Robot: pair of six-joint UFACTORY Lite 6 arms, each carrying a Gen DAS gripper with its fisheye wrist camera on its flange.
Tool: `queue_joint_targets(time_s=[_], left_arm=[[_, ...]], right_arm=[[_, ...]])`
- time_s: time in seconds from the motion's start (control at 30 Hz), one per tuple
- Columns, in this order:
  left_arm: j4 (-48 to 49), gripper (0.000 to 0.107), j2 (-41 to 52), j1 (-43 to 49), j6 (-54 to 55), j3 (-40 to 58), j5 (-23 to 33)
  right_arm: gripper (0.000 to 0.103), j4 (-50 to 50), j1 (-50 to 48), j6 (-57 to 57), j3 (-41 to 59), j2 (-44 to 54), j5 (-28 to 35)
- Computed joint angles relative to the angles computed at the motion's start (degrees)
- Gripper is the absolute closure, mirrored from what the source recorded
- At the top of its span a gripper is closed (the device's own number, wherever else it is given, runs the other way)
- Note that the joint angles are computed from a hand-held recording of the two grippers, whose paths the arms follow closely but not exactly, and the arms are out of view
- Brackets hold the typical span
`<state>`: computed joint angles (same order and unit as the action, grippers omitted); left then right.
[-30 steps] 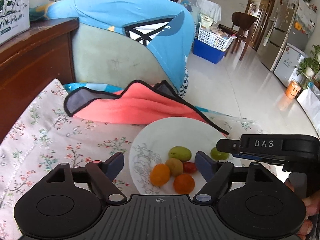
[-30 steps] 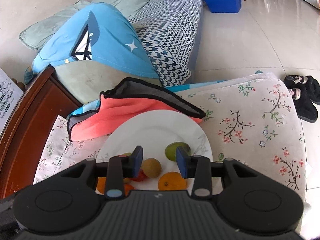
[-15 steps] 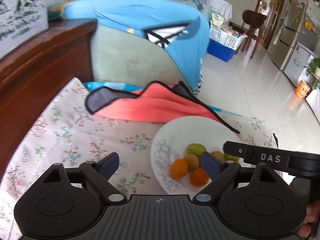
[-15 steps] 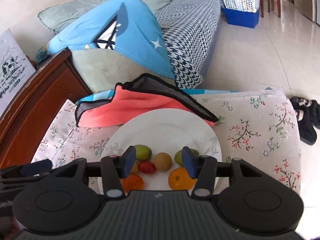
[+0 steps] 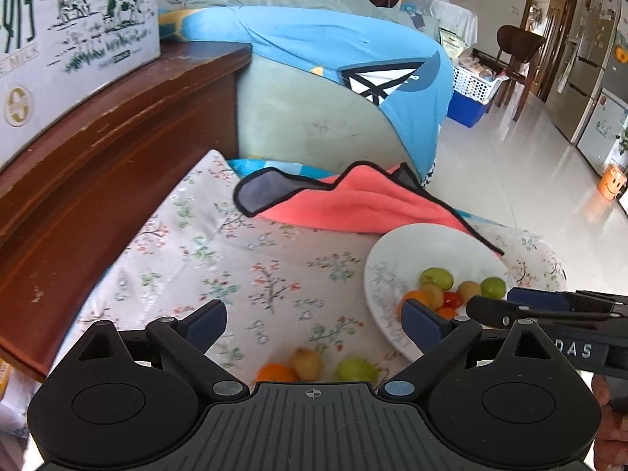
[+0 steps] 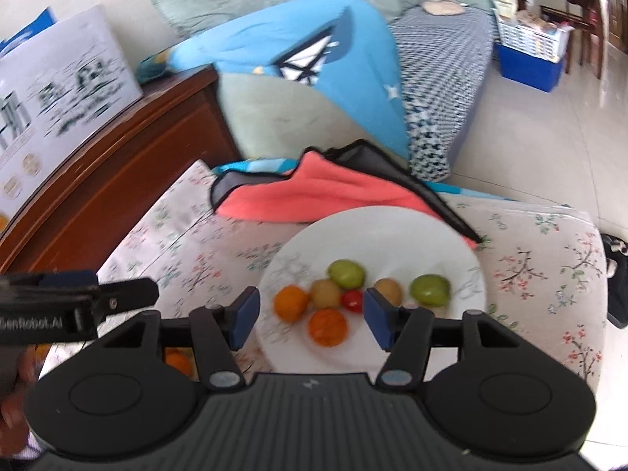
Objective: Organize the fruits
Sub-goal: 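Withdraw both tools from the plate back toward the fruit cluster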
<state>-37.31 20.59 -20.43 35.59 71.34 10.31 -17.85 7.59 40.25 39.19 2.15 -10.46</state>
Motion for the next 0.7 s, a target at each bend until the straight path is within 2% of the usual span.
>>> queue_joint_targets(time_s=[0.17,0.4,0.53,0.7], left_arm=[[-5.21,0.01,-0.5,3.68,5.85,-0.73,1.81],[0.49,0.01,0.79,6.45,0.47,0.58,3.34],[8.06,0.01,2.81,6.61,-6.24,2.14,4.27],[10.47,0.01,5.41,6.69,-7.18,3.12,4.59]], right_arm=[[0.044,7.34,4.15,-6.73,-1.13,-0.61,0.25],[0.044,15.15,9.29,-12.02,-3.11,-1.74,-0.12],[0.044,12.31,12.3,-8.36,-3.4,-1.05,-0.88],[0.044,4.34,15.61,-2.4,-1.25,2.79,-2.03]])
